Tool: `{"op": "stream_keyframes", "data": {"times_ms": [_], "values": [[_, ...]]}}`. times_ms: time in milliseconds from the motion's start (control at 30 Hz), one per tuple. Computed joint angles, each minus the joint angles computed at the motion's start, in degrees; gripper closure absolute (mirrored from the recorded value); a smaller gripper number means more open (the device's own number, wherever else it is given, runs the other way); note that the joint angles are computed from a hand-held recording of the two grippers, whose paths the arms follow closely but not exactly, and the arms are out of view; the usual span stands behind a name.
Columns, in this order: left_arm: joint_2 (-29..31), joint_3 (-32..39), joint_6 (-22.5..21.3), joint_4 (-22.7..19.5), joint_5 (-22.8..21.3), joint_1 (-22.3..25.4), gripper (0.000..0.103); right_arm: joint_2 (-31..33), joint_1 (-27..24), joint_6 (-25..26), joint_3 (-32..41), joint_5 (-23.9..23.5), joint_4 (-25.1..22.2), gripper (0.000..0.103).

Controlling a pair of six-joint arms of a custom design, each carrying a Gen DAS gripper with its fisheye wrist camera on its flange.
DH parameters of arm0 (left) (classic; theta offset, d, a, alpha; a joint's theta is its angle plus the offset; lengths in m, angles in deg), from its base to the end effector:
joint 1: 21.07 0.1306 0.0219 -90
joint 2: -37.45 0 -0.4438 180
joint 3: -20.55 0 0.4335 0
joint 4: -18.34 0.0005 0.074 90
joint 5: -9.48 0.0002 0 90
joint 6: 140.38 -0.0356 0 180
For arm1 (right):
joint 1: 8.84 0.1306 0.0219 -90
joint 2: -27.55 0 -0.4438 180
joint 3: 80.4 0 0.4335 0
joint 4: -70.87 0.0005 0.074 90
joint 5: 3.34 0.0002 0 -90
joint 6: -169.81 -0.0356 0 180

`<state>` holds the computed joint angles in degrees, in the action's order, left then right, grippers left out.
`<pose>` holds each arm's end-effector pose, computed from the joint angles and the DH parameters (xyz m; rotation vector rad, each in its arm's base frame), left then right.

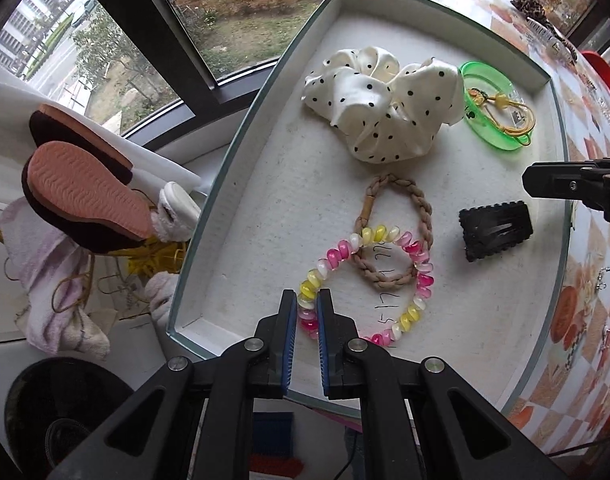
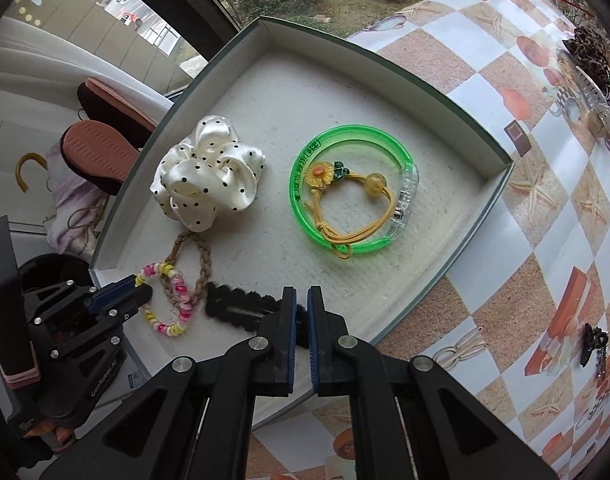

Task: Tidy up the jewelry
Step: 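Open the right tool to drop the snap clip while the left tool releases the bracelet, then move both open tools back over the jewelry on the table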

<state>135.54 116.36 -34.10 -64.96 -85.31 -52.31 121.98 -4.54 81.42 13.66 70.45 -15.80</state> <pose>0.4508 -0.2706 0.4436 0.3904 3.0114 0.0690 0.4930 0.0465 0.4622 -0.1693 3.0612 0.4384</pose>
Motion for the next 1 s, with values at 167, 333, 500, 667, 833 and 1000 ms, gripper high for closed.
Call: {"op": "stream_keyframes", "data": {"times_ms": [167, 333, 500, 667, 833, 1000], "values": [[0.42, 1.27, -0.20, -0.78, -0.96, -0.66, 0.089, 0.48, 0.16, 0.07, -0.14, 0.26, -0.33, 0.093], [0.59, 2.04, -0.64, -1.33, -0.44, -0.73, 0.086, -1.00, -0.06, -0.47, 0.11, 0.60, 0.88, 0.063], [-0.27, 2.10, -0.51, 0.40, -3.77, -1.50, 0.000, -2.86, -1.06, -1.77, 0.77, -0.38, 1.61, 0.056], [0.33, 3.48, -1.35, -0.40, -3.62, -1.67, 0.000, -4.55, -1.90, -3.96, 0.58, -0.75, 2.12, 0.046], [0.75, 4.88, -1.78, -1.18, -2.76, -2.00, 0.000, -6.27, -3.51, -5.18, 0.09, -0.86, 1.87, 0.022], [1.37, 6.81, -2.37, -2.04, -2.01, -3.28, 0.000, -8.56, -5.41, -7.94, -1.42, -0.70, 2.09, 0.019]]}}
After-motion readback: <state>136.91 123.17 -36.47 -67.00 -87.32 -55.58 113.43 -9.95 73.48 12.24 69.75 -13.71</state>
